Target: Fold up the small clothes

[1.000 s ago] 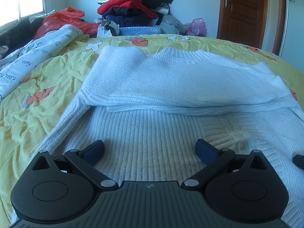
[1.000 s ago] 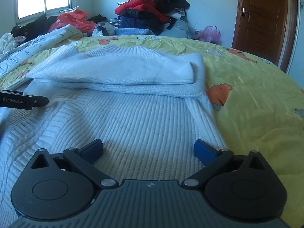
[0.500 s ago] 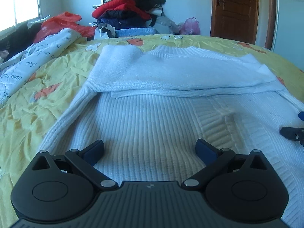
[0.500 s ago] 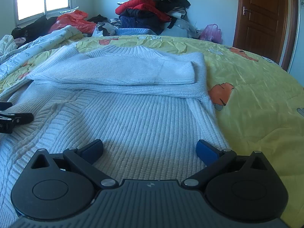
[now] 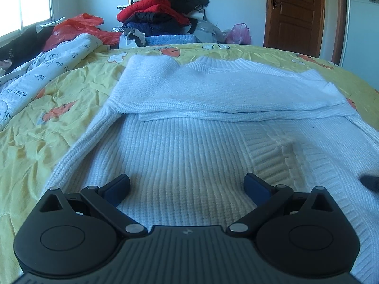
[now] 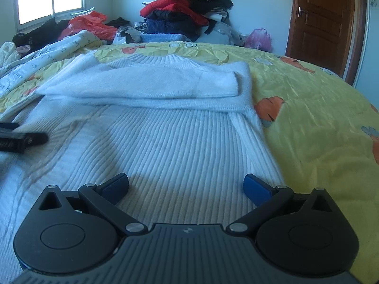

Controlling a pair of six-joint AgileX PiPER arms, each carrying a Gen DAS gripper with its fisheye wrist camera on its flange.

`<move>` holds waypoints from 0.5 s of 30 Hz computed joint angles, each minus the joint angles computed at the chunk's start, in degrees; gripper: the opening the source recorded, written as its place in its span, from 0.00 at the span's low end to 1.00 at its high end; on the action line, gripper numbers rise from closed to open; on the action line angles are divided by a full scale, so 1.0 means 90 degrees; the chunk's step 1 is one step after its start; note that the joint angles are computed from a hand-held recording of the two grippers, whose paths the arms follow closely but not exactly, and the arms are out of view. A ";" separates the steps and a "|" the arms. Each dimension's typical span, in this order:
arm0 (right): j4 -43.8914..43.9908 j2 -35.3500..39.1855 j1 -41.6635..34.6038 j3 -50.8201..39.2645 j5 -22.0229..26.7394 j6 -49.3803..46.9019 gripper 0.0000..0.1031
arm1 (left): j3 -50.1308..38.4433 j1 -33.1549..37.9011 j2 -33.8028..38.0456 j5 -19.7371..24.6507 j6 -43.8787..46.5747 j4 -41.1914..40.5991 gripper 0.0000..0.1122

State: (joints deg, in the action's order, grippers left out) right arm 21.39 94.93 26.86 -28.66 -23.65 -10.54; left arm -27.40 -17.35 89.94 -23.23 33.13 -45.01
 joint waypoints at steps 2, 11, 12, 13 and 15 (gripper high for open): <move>-0.0374 -0.0117 -0.0062 0.0212 -0.0103 0.0401 0.99 | -0.0001 -0.0007 -0.0005 0.0003 0.0013 -0.0019 0.92; -0.0151 -0.0034 0.0041 0.0169 -0.0140 0.0198 0.99 | 0.0004 -0.0023 0.0001 -0.0018 0.0023 -0.0046 0.92; -0.0106 -0.0031 0.0059 0.0181 -0.0159 0.0164 0.99 | 0.0004 -0.0023 0.0001 -0.0018 0.0023 -0.0046 0.92; -0.0092 -0.0035 0.0061 0.0185 -0.0159 0.0152 0.99 | 0.0010 -0.0029 0.0001 -0.0018 0.0017 -0.0051 0.92; -0.0083 -0.0035 0.0067 0.0185 -0.0160 0.0148 0.99 | 0.0009 -0.0023 -0.0005 -0.0001 0.0007 -0.0039 0.92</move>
State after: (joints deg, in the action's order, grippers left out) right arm 20.64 94.62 27.47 -27.00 -25.10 -9.21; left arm -27.31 -17.56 89.90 -23.24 33.19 -45.37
